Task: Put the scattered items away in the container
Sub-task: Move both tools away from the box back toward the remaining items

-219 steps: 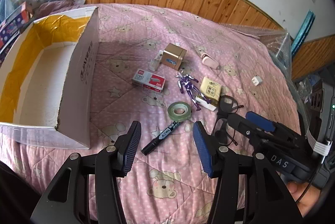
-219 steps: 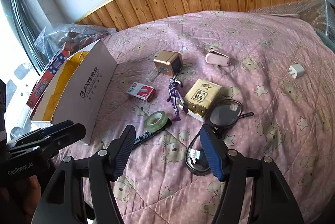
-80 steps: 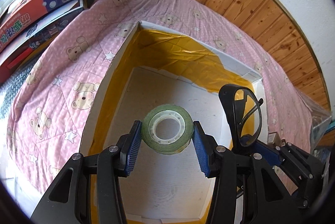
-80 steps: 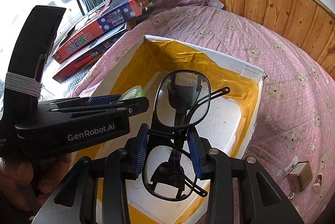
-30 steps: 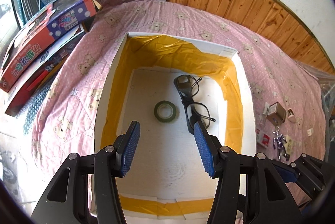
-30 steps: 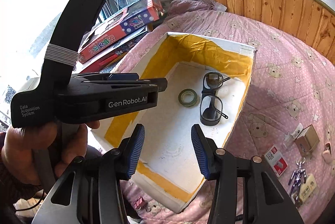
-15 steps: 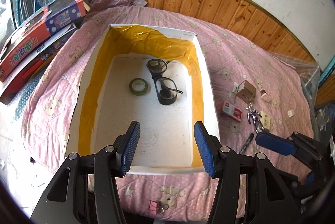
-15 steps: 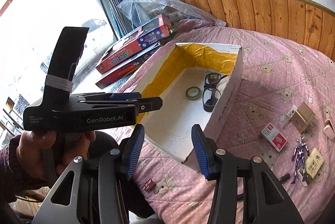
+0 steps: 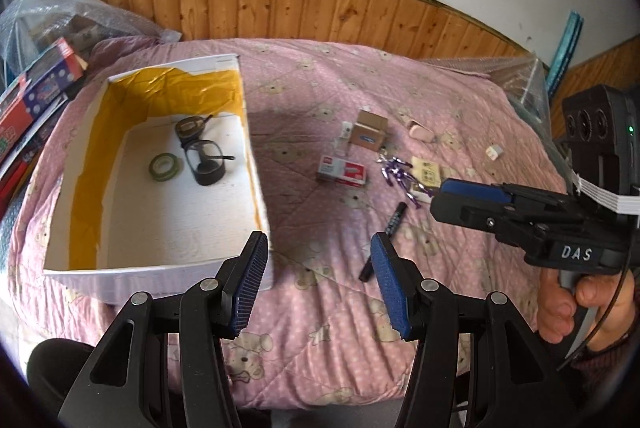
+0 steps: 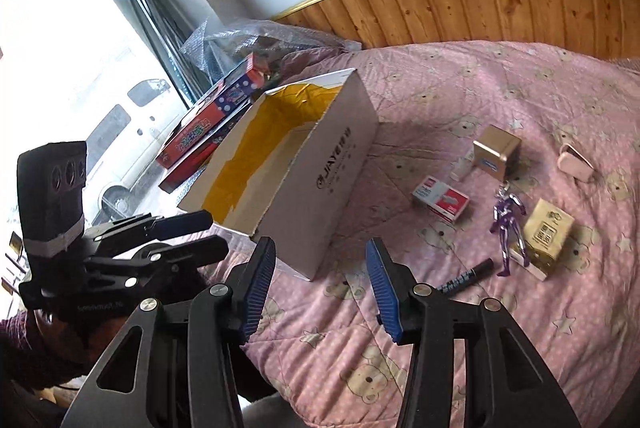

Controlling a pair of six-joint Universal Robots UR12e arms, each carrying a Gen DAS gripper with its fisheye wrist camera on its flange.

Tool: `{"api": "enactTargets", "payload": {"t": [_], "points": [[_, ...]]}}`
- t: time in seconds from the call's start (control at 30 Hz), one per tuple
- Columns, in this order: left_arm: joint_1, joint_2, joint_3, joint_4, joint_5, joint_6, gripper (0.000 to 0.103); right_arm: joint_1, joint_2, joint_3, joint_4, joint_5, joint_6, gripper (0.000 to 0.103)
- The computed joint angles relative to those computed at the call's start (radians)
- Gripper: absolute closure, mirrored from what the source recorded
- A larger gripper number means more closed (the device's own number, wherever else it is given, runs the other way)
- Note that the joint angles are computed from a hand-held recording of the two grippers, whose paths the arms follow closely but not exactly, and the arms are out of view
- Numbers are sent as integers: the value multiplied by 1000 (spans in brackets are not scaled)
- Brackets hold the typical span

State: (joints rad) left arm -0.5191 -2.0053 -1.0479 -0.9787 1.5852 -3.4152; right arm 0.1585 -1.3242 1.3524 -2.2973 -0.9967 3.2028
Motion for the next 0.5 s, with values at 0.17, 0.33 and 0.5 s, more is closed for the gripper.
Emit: {"api": "enactTargets", "payload": {"t": [0.17, 0.33, 0.5], "points": [[-30, -59, 68, -41, -41, 53, 46, -37, -14, 39, -28, -65, 96, 54], [-45, -119, 139, -77, -64, 77, 46, -66, -16, 62, -39, -100, 174, 54], [-51, -181, 204, -106, -84, 98, 46, -73, 1, 58, -17, -172, 219, 54]]}}
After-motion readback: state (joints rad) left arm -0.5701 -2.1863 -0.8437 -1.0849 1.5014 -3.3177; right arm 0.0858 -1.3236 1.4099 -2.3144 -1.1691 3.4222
